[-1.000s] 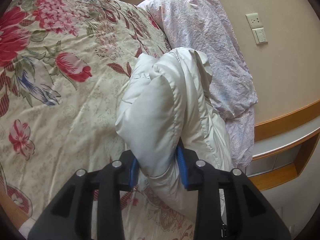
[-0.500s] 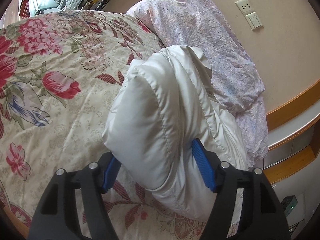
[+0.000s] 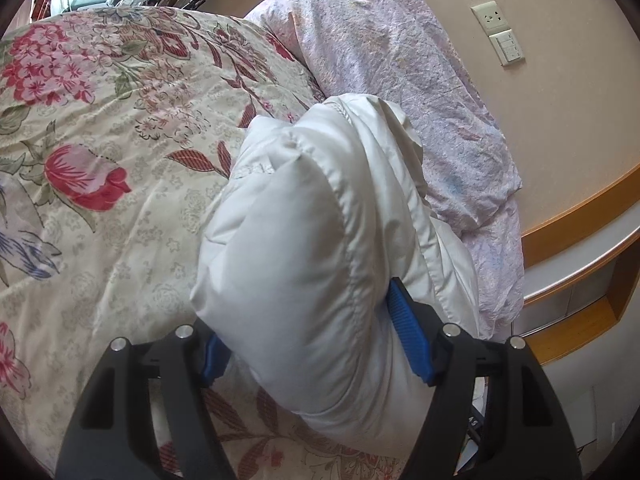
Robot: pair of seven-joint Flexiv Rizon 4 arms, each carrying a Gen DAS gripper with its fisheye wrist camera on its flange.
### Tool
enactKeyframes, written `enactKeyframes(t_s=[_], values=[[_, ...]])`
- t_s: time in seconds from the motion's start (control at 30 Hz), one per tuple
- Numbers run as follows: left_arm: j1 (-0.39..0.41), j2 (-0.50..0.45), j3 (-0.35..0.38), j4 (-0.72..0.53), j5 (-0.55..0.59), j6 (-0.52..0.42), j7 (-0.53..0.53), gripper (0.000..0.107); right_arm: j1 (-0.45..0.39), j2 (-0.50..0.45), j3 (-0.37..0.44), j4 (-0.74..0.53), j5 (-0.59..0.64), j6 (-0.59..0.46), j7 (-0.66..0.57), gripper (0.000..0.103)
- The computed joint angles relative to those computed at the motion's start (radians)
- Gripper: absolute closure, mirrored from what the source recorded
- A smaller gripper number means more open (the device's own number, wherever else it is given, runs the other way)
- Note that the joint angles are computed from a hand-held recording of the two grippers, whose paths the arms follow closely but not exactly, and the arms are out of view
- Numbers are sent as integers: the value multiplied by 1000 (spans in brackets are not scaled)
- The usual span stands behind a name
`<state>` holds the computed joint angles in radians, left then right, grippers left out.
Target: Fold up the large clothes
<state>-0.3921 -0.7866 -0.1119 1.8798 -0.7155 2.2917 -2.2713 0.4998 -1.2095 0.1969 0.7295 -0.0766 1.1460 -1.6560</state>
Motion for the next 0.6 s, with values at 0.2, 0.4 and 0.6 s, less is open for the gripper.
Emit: enactKeyframes(t_s=[0.2,0.4,0.6], values=[[-32,-20,17,-46,-70,-1,44,32,-13,-21,34,-38,22,-37,-11,83],[-22,-40,-1,-67,-78,33,34,34,-2,-24,16,-48,47,-37,-21,83],[5,-48,-21,-64,-34,55,5,37,-5,-22,20,-38,54,-21,-33,83]])
